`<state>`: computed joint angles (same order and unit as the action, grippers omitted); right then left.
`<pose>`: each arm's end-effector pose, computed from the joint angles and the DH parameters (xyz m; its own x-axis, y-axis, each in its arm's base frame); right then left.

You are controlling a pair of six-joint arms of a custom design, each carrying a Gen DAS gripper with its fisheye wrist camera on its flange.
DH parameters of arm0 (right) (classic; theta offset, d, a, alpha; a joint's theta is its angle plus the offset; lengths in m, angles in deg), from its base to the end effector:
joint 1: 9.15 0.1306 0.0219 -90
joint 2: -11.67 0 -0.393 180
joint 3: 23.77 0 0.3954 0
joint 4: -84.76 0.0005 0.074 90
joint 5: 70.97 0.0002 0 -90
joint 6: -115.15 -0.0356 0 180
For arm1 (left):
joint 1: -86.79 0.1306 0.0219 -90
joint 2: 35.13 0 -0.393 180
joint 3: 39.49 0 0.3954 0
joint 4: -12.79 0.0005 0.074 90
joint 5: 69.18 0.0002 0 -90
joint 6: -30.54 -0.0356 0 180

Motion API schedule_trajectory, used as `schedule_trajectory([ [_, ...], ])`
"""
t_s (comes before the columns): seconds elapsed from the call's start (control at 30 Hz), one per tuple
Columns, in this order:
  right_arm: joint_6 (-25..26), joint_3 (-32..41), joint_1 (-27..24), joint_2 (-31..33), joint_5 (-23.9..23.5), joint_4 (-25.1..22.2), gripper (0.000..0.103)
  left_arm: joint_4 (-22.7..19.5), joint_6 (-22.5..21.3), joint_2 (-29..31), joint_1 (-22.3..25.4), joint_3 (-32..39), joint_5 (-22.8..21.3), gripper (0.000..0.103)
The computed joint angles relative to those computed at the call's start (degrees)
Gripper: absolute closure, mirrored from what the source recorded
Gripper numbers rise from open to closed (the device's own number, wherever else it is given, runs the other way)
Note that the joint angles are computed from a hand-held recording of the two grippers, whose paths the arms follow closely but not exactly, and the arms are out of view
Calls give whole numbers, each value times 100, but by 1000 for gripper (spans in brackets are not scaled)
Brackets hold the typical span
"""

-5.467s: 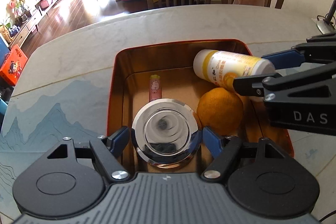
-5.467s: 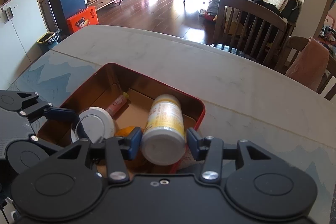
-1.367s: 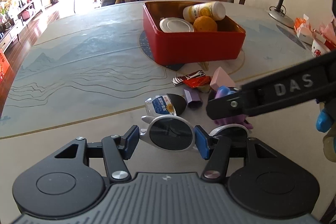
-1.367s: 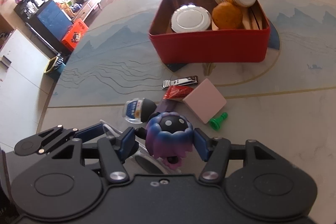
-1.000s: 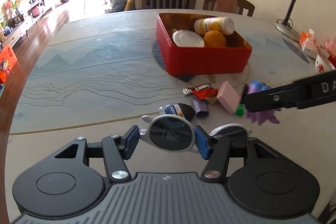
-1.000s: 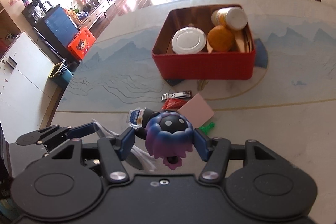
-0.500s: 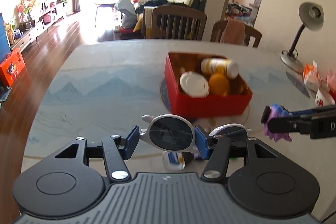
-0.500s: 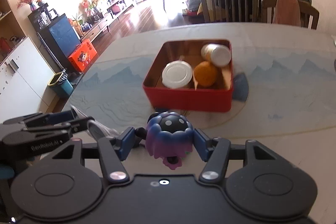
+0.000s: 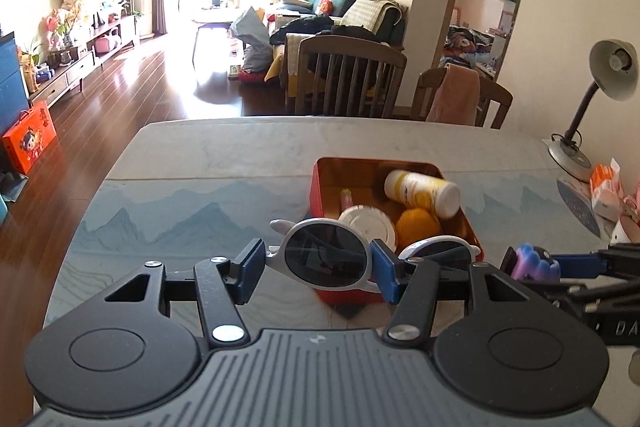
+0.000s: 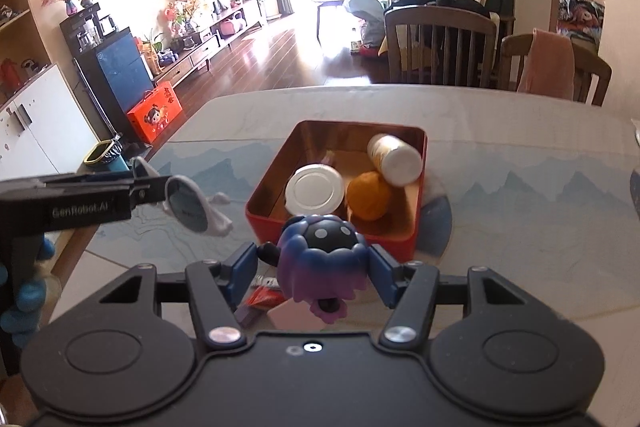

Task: Organize rigid objects
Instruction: 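Carry the sunglasses and purple plush up over the red box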

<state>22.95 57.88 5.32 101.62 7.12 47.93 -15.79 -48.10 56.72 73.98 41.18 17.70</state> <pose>0.4722 0.1289 0.3892 -0.7005 -0.1420 -0.6994 -0.3588 0.9172 0.1732 0.4943 -0.1109 0.3765 -0.6470 -0.0546 -0.7605 0.0542 0.9916 -0.1173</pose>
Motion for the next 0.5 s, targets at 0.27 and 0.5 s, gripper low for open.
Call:
schedule_trajectory([
  [0.27,415,375,-115,414,-75,27,43,-161,59,641,-95,740,-252,46],
  [0.5,752,702,-207,811,-137,-66,43,-454,160,1342,-185,1424,-621,46],
])
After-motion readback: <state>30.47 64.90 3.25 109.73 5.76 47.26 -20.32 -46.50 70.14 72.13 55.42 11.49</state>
